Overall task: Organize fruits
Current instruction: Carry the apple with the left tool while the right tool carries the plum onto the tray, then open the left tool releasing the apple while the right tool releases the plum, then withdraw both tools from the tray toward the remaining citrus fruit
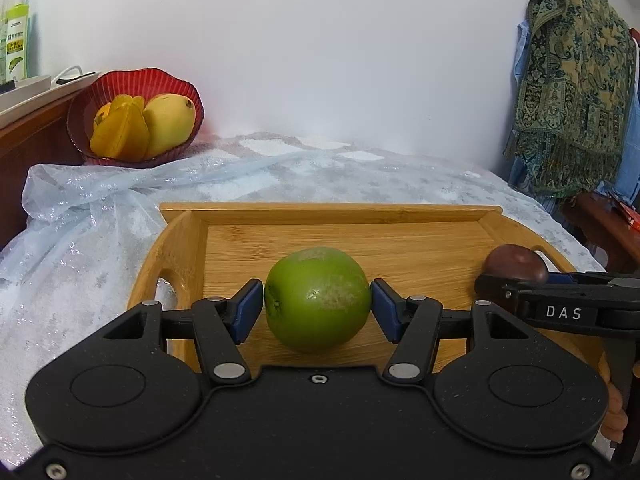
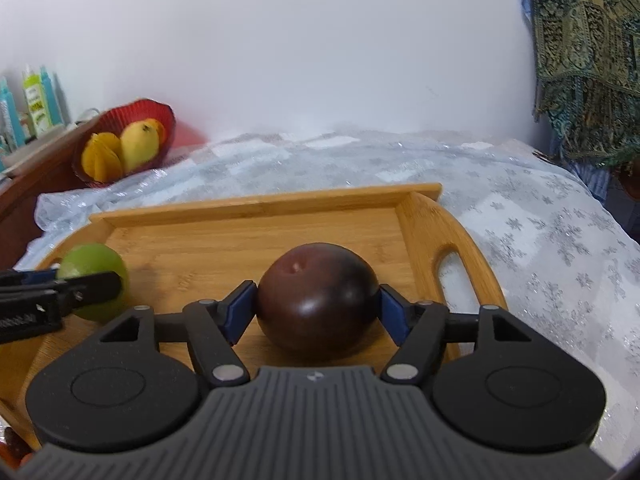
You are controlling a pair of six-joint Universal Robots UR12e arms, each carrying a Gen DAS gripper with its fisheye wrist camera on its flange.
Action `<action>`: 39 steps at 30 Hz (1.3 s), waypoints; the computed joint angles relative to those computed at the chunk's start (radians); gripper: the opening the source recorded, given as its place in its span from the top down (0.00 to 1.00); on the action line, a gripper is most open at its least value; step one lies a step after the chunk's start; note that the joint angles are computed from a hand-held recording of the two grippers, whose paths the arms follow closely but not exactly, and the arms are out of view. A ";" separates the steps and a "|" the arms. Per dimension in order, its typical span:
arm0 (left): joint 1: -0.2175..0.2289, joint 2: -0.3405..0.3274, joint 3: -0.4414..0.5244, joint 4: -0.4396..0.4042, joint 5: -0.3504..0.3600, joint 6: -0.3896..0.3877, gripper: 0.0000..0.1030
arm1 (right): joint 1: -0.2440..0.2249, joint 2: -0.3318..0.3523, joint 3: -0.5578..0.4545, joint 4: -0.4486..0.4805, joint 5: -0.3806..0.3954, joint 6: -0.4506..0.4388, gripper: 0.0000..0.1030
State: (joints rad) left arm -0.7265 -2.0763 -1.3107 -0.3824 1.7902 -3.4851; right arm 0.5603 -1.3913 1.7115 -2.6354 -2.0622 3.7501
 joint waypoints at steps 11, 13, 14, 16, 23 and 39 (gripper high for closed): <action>0.000 0.013 -0.023 0.009 -0.003 -0.022 0.23 | 0.015 0.005 -0.005 -0.008 -0.010 -0.019 0.11; -0.001 0.015 -0.027 0.016 0.002 -0.020 0.21 | 0.018 0.007 -0.007 -0.008 -0.011 -0.017 0.07; -0.002 0.016 -0.029 0.021 0.005 -0.019 0.20 | 0.020 0.008 -0.007 -0.009 -0.012 -0.017 0.06; -0.003 0.018 -0.033 0.028 0.007 -0.019 0.18 | 0.023 0.008 -0.006 -0.013 -0.016 -0.014 0.02; -0.002 0.028 -0.049 0.041 0.002 -0.037 0.12 | 0.030 0.006 -0.003 -0.017 -0.025 0.004 0.00; -0.014 0.074 -0.110 0.065 0.009 -0.062 0.11 | 0.068 -0.015 0.018 -0.060 -0.063 0.019 0.00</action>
State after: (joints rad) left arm -0.7408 -2.0025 -1.4209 -0.3174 1.7992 -3.5471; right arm 0.6284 -1.4063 1.7295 -2.6958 -2.1254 3.7695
